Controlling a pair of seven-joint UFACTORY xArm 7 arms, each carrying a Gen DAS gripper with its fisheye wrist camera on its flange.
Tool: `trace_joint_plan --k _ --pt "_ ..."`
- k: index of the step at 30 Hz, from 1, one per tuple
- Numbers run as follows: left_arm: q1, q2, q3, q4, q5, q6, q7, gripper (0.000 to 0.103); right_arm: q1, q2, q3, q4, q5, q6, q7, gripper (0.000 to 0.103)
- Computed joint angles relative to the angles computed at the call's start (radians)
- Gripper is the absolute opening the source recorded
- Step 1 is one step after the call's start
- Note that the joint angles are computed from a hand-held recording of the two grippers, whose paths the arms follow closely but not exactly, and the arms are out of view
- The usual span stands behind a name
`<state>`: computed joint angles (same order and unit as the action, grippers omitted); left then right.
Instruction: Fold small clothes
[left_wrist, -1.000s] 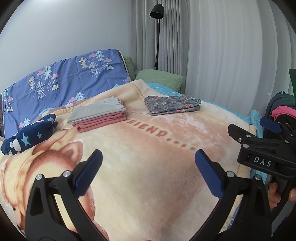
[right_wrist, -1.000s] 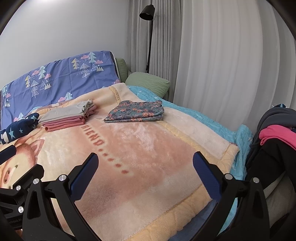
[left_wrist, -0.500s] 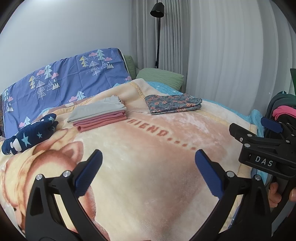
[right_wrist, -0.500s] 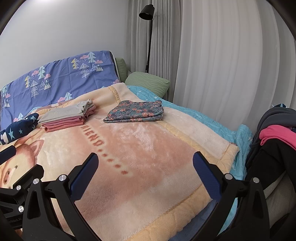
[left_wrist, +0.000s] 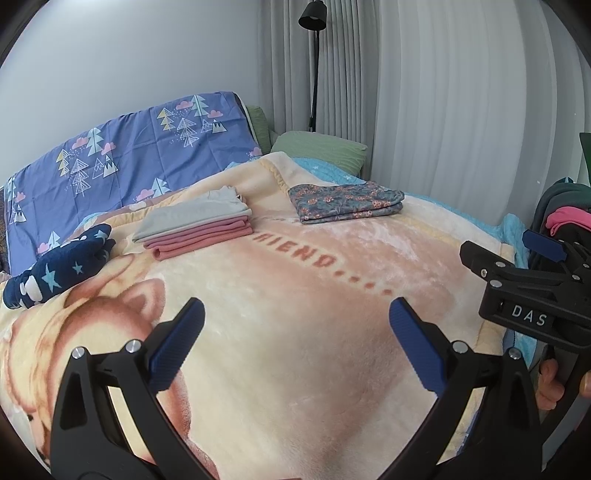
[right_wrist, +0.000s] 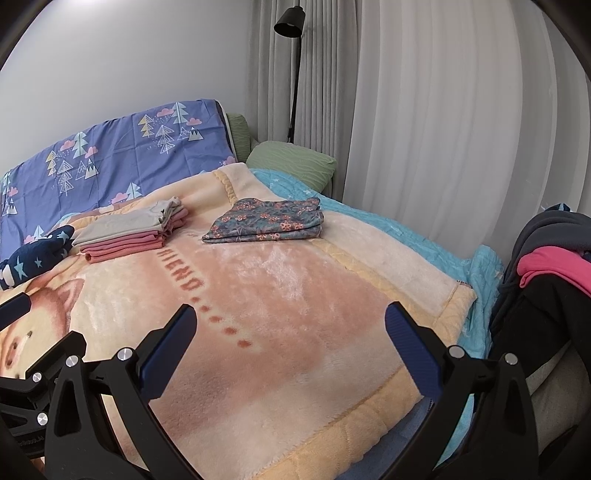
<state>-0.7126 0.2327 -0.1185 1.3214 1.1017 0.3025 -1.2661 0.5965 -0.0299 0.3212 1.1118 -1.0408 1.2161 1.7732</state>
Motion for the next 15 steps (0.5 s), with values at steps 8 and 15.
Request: trace_joint_plan --k 8,15 --pt "0.005 -0.004 0.0 -0.019 -0.004 -0.011 0.007 0.101 0.002 0.005 -0.001 0.004 0.004 0.002 0.0 0.102" --pt "0.009 -0.006 -0.003 -0.024 -0.013 -0.012 0.016 0.101 0.002 0.006 -0.004 0.001 0.005 -0.003 0.003 0.102"
